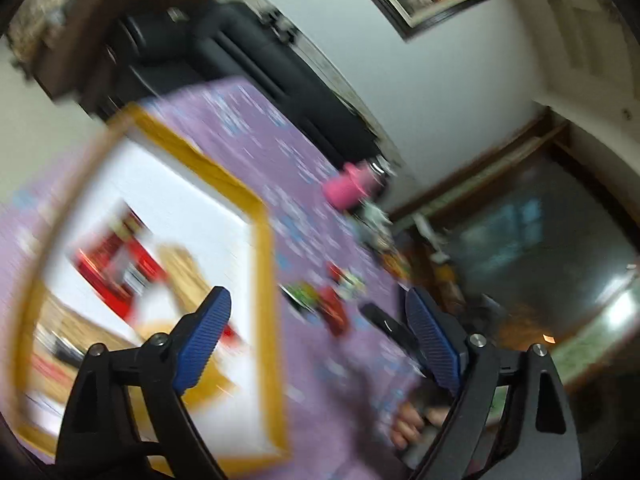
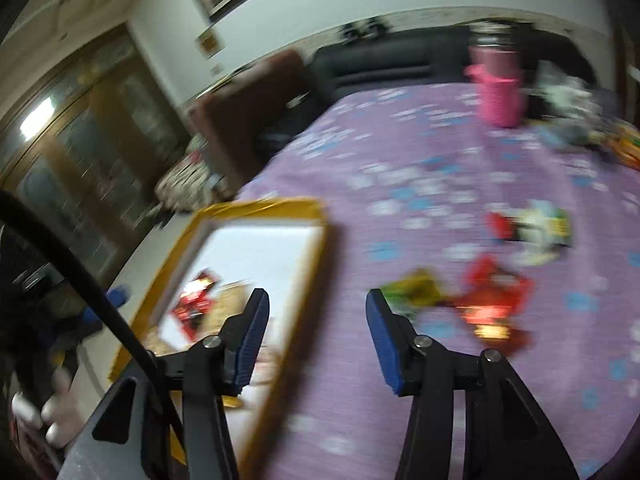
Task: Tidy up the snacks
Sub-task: 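Grasp the red-brown printed candy packet with the right tool while the left tool returns to the table, then grasp the yellow-green snack packet with the left tool while the right tool holds the candy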
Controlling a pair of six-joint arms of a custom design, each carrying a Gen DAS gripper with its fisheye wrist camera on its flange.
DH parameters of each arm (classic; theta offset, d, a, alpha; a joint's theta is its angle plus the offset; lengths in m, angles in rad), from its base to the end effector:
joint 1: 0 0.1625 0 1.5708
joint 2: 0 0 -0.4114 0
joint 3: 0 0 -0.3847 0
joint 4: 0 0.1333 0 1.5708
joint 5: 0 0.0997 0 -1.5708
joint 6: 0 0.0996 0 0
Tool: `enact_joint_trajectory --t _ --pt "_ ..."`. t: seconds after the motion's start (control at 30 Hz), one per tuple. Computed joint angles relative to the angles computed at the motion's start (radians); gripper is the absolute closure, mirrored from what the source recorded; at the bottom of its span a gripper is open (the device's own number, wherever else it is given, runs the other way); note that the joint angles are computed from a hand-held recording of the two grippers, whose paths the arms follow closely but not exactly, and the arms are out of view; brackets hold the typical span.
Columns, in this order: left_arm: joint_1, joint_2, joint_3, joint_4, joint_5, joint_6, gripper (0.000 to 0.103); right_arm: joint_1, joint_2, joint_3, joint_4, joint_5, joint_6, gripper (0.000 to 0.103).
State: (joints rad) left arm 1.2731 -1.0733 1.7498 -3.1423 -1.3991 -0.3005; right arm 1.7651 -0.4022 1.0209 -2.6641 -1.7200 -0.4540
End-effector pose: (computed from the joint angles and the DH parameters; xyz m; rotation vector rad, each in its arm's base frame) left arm -0.0426 -0.6514 0.2996 0.1166 -2.7300 1.3214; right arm 0.2757 -0.7872 0.0584 0.8624 -2.7290 0.6586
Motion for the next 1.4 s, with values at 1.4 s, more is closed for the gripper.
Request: enact_joint_trajectory --t 1.4 --pt "-0.075 0.611 -0.882 0.871 0.471 0.283 0.041 -0.151 0.01 -0.088 0.04 0.074 0.034 0.078"
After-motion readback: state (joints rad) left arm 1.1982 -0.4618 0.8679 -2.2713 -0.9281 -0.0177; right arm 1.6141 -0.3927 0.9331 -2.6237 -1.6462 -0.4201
